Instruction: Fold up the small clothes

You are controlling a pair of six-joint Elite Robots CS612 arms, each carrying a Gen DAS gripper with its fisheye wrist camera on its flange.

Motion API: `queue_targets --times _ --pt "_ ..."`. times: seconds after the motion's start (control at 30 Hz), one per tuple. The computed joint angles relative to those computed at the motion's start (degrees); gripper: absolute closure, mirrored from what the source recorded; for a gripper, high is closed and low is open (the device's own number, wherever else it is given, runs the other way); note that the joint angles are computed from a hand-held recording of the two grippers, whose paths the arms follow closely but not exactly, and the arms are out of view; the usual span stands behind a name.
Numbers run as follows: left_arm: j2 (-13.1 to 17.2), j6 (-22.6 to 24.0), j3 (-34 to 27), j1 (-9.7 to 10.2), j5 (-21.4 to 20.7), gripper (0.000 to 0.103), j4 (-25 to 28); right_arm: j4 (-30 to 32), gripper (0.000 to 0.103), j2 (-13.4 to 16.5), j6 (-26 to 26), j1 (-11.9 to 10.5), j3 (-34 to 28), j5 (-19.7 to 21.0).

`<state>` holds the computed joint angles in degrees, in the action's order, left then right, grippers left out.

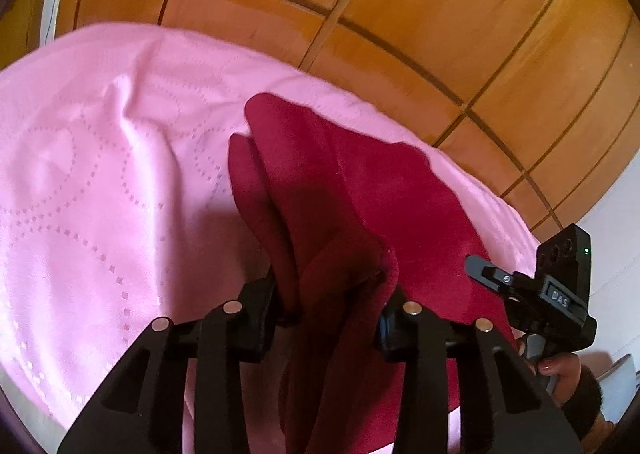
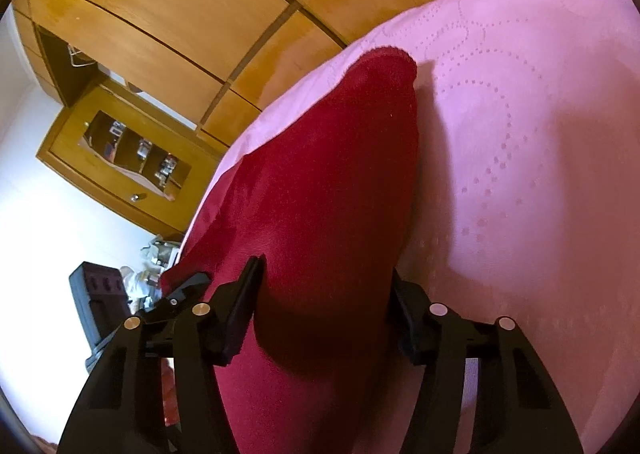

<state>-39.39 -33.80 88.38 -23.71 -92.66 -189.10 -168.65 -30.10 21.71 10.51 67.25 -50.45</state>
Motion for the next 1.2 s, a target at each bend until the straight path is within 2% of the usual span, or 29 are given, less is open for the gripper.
queue_targets --times 0.3,0.57,0.67,0.8,0.97,1.1,1.2 --pt "-1.77 3.77 1.51 -2.11 2.82 0.068 -1.41 -4.60 0.046 -2.61 -1.21 -0.41 4.42 -0.31" --pt "-2.19 8.43 0.93 -4.01 3.75 0.068 -0.90 -9.42 0.046 -5.23 -3.26 -1.12 8.87 -2.89" --pt "-1.68 9.08 -0.52 -4.49 3.15 0.068 0.30 -9.93 0.046 -6.22 -6.12 -1.39 9.96 -4.57" --pt "-0.72 11.14 -2.95 -5.16 2.10 0.068 1.94 -11.57 0.046 -7.13 -8.96 -1.87 10.98 -7.33" --pt "1.66 14.88 -9.18 -6.35 1.16 0.068 5.80 -16.06 0.046 -7.54 -8.12 -2.88 12.07 -11.02" --pt "4.80 18.26 -15.85 -7.17 -0.20 0.068 7.59 -18.97 0.046 -7.71 -6.15 -3.96 12.50 -13.86" --pt "6.95 19.09 -20.47 -7.43 -1.66 0.068 9.83 -20.16 0.046 -7.41 -5.13 -4.90 11.98 -16.61"
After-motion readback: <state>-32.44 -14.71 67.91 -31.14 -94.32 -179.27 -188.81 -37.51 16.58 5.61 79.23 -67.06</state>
